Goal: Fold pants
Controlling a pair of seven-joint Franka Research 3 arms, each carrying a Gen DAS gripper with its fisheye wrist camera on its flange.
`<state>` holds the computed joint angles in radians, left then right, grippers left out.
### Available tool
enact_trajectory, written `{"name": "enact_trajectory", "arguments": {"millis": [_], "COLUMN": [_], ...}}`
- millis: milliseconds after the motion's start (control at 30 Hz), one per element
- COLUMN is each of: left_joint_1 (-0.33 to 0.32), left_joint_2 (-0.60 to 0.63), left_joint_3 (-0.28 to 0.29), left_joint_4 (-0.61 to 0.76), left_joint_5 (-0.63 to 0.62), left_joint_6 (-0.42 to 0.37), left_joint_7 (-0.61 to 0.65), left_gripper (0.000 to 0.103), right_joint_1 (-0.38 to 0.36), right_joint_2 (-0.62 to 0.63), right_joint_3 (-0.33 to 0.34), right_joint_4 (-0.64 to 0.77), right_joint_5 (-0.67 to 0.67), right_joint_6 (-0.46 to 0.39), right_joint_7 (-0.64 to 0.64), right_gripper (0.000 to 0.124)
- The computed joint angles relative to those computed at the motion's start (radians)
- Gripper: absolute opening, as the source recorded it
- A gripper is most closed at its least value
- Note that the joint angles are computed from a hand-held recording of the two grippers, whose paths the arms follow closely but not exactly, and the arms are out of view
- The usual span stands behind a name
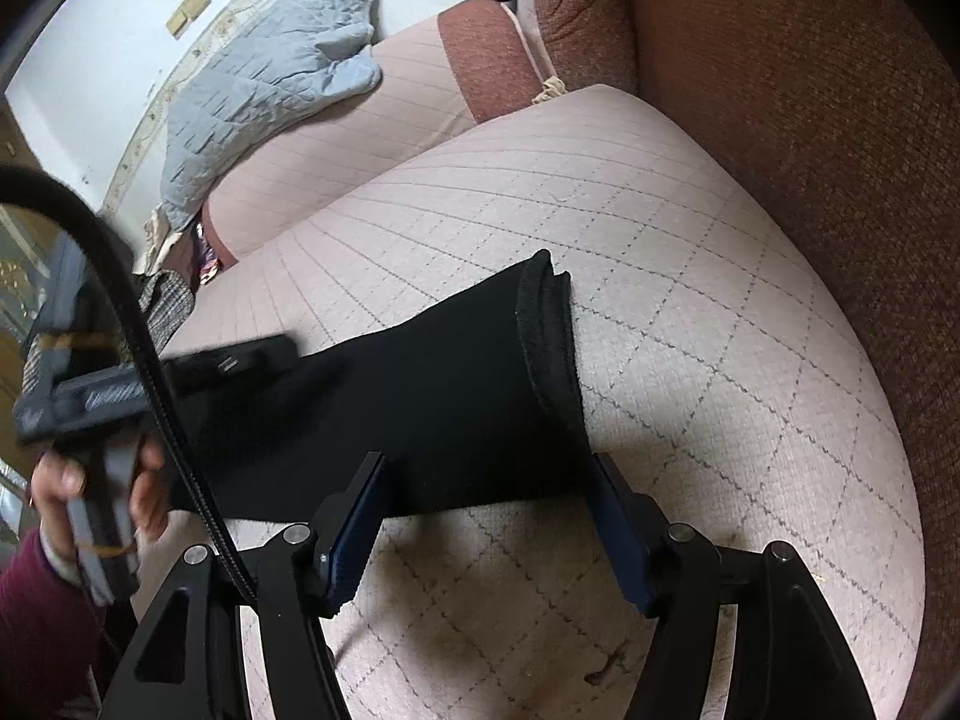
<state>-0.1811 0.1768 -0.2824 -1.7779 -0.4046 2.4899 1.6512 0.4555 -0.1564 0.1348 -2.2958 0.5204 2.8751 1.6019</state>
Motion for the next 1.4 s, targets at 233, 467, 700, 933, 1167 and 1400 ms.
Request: {"name": "enact_trajectory", "arguments": {"millis": [233,467,700,933,1167,1400], "left_joint_1": [-0.015,-0.064,-0.093,-0.045,0.019,0.062], "left_joint_2": [0.214,0.375,0.398,0.34,0.165,-0.031], "left_joint_3": [-0.043,-0.059,-0.064,-0.094,-0.105,-0.042], "left_joint_4": [0.279,0.493,0.49,0.427,0.249,0.051], "left_joint_5": [0.046,0.126,0.184,0.128,0.009,-0.173], "left_joint_6": [-0.13,-0.233,-0.137,-0.108,-0.028,0.026], "left_joint_7": [0.063,0.05,0.065,0.068,0.132,0.208], "left_gripper": [0.058,0.058,0.042,0.015,0.015,0.015], "right_joint_1": [0.087,0.088,0.046,0.032,0.059,0.086], "right_joint_2": [-0.004,0.034,0.081,0.055,0.027,0.095], "right_joint_3": [-0.065,-0.057,-0.031,0.013,0.016,0.053], "right_joint_4": [-0.023,0.017,0.063,0.044,0.087,0.224], "right_joint_5": [0.316,0.552,0.62,0.385,0.258,0.107], "right_joint_6": [0.061,0.074,0.068,0.131,0.113,0.087], "right_joint_7": [-0.322,-0.569,-0.613,-0.437,-0.36,-0.278], "right_gripper": [0.065,0.066,0.016,0.013,0.013,0.013]}}
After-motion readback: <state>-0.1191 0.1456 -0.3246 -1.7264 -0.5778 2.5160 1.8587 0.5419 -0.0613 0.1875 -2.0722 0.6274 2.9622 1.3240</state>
